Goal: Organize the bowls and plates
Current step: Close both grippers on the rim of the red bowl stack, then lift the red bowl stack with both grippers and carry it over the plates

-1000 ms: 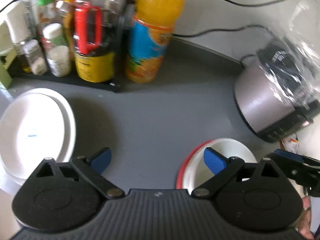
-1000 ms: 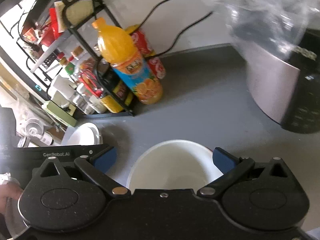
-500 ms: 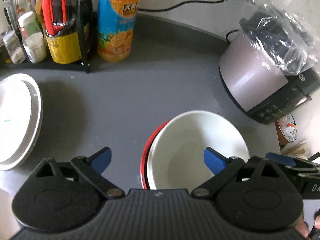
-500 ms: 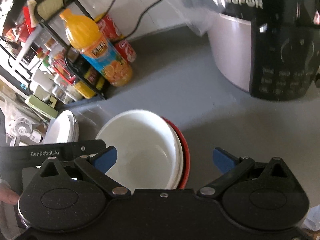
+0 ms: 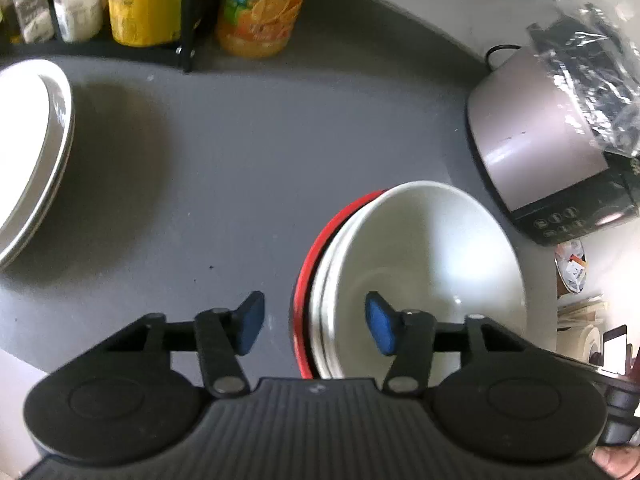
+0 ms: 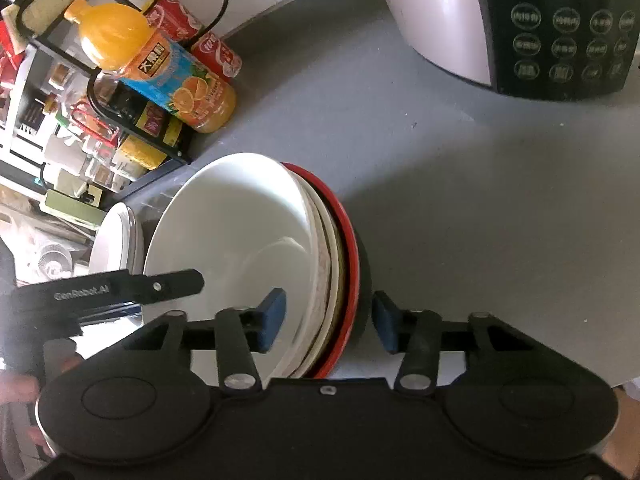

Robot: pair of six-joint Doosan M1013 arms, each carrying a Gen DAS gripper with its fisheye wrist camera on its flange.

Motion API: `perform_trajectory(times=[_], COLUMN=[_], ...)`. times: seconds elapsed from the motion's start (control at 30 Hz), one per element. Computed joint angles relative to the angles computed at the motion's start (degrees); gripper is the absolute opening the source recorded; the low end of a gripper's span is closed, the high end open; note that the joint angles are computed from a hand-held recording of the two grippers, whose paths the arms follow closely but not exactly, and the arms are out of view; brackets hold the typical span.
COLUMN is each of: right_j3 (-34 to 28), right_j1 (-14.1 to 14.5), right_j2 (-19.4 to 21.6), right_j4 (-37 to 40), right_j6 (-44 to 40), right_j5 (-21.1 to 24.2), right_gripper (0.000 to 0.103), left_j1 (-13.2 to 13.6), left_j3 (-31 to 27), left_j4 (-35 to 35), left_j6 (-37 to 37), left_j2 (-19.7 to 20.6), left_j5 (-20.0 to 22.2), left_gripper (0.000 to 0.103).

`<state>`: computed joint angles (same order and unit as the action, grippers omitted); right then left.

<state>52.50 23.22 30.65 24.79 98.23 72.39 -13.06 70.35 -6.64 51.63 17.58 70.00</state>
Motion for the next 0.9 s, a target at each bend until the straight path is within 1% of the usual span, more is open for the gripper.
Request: perform_trajectory(times=[0.03,0.07,0.1,0.13,0.2,0.43,0.53,0.7,0.9], right_j3=[-0.2,-0.6,-0.9,-1.2,-1.4,-1.5,-1.5,-0.9,-1.7], right_j1=[0.0,0.1,0.2,0.3,0.1,-0.6,-0.5,-0.3,0.2], right_j2=[0.2,0.4,0.6,0.8,0.9,1.3,1.3,0.8,1.1], right_j4=[0.0,-0.5,-0.9,-1.5,-1.4,0.4,-0.1,-0.9,-1.6], right_j6=[0.1,0.3,0.4,0.6,0.7,1.8,1.7,0.4,0.7], right_j5=[0.2,0.5,0.7,1.0,1.2,1.4,1.2,0.1,0.1], right_gripper=[0.043,0.042,0.041,0.036,0.035,0.036,0.035,0.033,0.032], left_j1=[0.1,0.3,0.6,0.8,1.2,1.6,1.7,1.9,1.9], left_j3=[0.0,0.1,0.4,0.6,0.8,0.4,0.1,0.6,0.6], left_j4=[-0.3,-1.0,-2.4,-3.3,-3.7,-4.8,-5.3,-5.9,-5.1], left_j6=[0.0,0.1,0.1,0.0,-0.6,0.5,0.7,2.9,3.5], left_j2=[0.2,0.2,0.1,0.1,0.1,0.8,1.0,0.7,0.3], left_j5=[0.2,-0.1,-0.9,-1.2,-1.5,-1.1,-0.6,-1.0,-1.2], left_gripper=[0.045,0.039,0.031,0.030,0.025,0.025,0.025,0.025,0.025])
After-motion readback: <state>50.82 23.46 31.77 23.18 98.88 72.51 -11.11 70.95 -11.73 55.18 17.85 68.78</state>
